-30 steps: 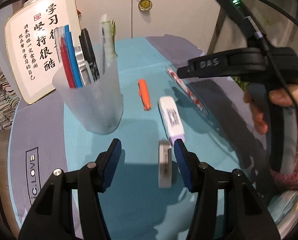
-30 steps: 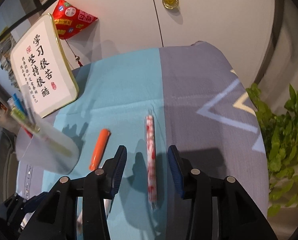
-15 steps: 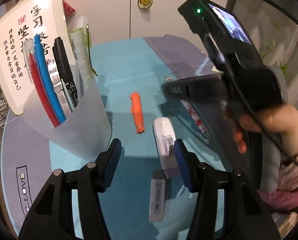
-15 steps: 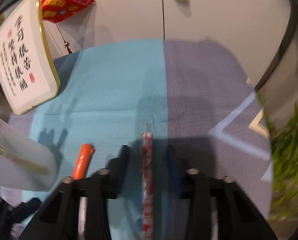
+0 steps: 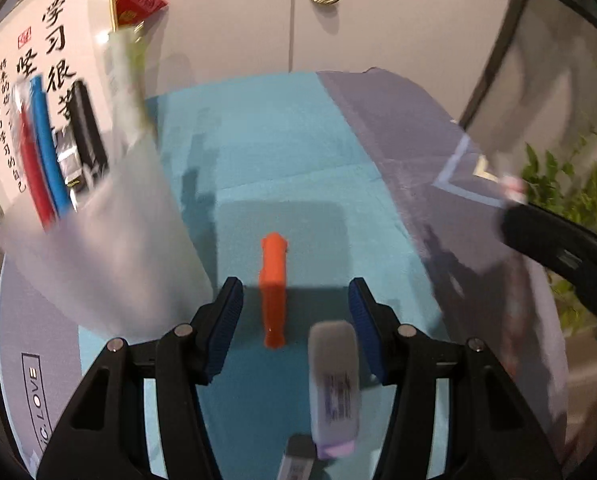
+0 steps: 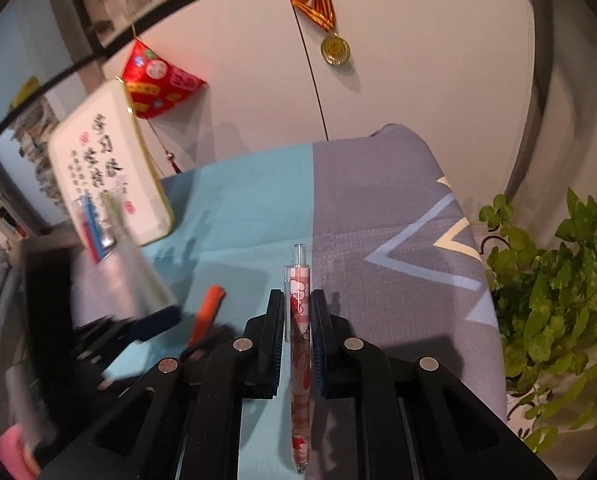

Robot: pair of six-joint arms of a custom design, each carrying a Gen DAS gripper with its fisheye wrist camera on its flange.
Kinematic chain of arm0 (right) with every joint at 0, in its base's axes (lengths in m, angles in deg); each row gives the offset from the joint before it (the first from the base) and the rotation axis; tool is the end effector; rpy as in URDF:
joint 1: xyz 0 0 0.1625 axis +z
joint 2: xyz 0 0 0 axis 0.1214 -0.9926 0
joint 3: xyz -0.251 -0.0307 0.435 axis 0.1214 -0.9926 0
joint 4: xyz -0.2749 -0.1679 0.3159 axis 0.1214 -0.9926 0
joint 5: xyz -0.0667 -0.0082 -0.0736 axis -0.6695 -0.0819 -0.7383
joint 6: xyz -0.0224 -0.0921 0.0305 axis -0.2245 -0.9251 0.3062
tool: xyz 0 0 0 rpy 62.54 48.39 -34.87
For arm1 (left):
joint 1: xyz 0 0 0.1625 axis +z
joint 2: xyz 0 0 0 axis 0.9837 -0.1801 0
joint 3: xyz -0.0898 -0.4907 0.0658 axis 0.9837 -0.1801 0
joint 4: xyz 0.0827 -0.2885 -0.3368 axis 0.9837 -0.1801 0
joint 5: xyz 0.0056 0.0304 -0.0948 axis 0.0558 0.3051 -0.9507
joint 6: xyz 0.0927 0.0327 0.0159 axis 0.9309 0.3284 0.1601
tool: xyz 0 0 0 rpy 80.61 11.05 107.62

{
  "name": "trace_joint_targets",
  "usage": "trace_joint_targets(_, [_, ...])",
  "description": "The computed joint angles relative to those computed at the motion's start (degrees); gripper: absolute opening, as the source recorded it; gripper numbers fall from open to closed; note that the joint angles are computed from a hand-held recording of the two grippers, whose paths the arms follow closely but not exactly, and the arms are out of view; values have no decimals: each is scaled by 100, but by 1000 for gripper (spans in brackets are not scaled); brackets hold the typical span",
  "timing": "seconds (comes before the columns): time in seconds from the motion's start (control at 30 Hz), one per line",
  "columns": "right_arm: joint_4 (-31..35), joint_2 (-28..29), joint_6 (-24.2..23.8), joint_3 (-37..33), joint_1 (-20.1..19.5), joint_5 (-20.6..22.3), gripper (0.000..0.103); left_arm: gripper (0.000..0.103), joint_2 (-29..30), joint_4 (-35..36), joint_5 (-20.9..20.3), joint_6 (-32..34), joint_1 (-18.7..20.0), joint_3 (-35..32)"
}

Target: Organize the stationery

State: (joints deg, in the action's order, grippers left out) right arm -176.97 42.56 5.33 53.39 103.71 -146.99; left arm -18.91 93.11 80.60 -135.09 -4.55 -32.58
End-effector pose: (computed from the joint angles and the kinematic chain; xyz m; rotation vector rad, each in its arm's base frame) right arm 0.3943 -0.8078 -0.0296 0.4199 -2.5410 0.8459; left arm -0.0234 -0.8566 0.2714 0.4442 2.3264 -0.6140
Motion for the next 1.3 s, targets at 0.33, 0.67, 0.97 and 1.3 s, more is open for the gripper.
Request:
trace_joint_targets(0.33, [81,-94,52,152,-14,156,14,49,-17,70,6,-83,47,74])
trace_joint_targets(0.67, [613,32,162,-87,-41,-41,14,45,-566,51,399,-241,139,810])
trace_joint_targets(0.97, [965,161,262,-341,-52,-160,14,46,-884,-156,646,-168,118,1164])
trace_joint_targets(1.3, [1402,177,477,-690,-46,158,25,54,-1377,-722,771,188,143,1423])
